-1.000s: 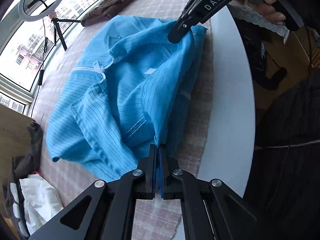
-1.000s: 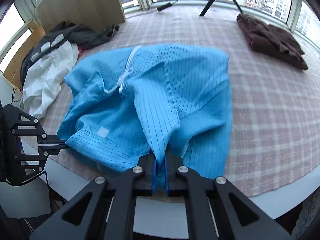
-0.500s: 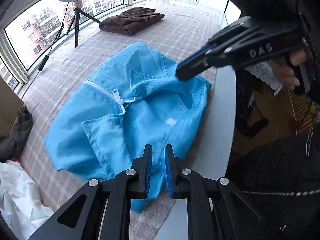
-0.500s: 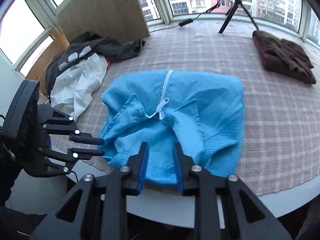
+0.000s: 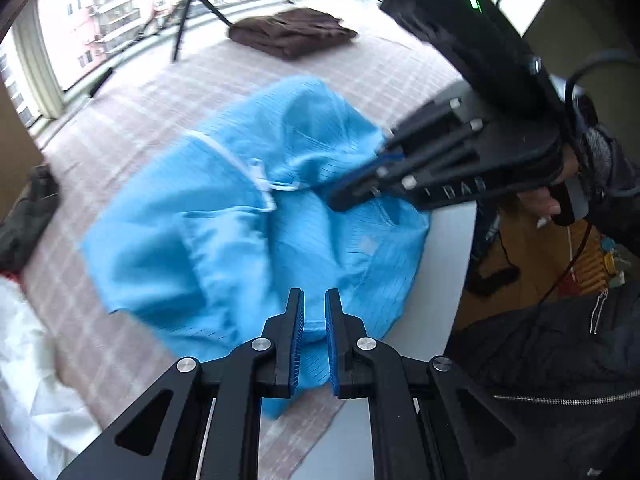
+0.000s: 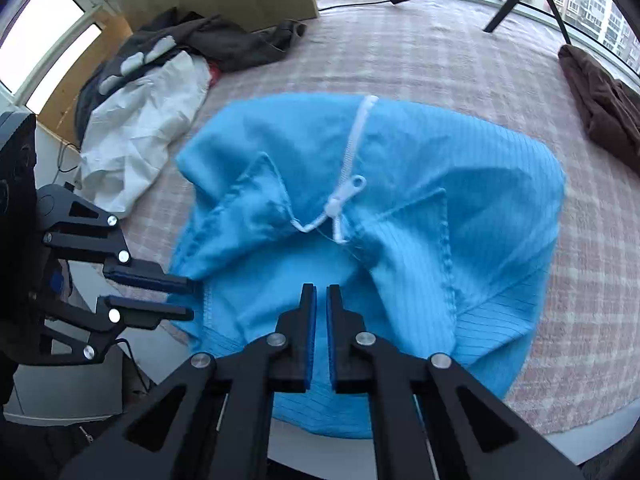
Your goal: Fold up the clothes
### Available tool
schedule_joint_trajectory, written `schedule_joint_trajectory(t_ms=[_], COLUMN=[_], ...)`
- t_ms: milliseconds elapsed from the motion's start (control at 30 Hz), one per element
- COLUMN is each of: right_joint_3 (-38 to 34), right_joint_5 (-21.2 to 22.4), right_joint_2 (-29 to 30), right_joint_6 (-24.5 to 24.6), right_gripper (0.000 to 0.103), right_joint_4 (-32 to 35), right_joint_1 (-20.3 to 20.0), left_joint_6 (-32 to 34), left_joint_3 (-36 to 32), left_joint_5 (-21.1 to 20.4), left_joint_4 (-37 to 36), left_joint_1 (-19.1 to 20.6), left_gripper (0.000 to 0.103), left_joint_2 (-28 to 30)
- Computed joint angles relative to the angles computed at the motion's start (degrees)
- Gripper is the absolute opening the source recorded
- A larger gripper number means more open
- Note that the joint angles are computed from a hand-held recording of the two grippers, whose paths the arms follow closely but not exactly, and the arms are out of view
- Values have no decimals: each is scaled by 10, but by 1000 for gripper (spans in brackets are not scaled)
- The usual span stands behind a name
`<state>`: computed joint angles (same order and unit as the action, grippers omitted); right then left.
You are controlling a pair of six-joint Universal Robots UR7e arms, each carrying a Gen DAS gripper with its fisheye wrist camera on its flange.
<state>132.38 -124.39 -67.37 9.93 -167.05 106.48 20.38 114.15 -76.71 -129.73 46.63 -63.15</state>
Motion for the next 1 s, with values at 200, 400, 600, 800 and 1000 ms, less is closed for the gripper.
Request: schedule_joint_trajectory(t_ms=[200, 400, 600, 800, 1000], right_joint_3=[-7, 66, 130, 130, 101], right_joint_5=[-33, 21, 0, 4, 31], right_joint_2=[10, -121, -210, -170, -136], right_joint_6=[23, 30, 204, 235, 226], right_gripper=[6, 30, 48, 48, 48], right_joint_4=[103, 17, 41, -15, 15], right_joint_1=[-15, 24, 17, -20, -44], left_joint_6=[-29, -81, -207, -321, -356], left_joint_3=[7, 40, 66, 47, 22], left_joint_5=[31, 19, 17, 24, 75], left_joint_4=[1, -13, 14, 30, 79], left_joint_1=[19, 15, 17, 3, 4], left_gripper=[9, 12, 14, 29, 28], left_joint_2=[-4, -39, -66, -37, 5])
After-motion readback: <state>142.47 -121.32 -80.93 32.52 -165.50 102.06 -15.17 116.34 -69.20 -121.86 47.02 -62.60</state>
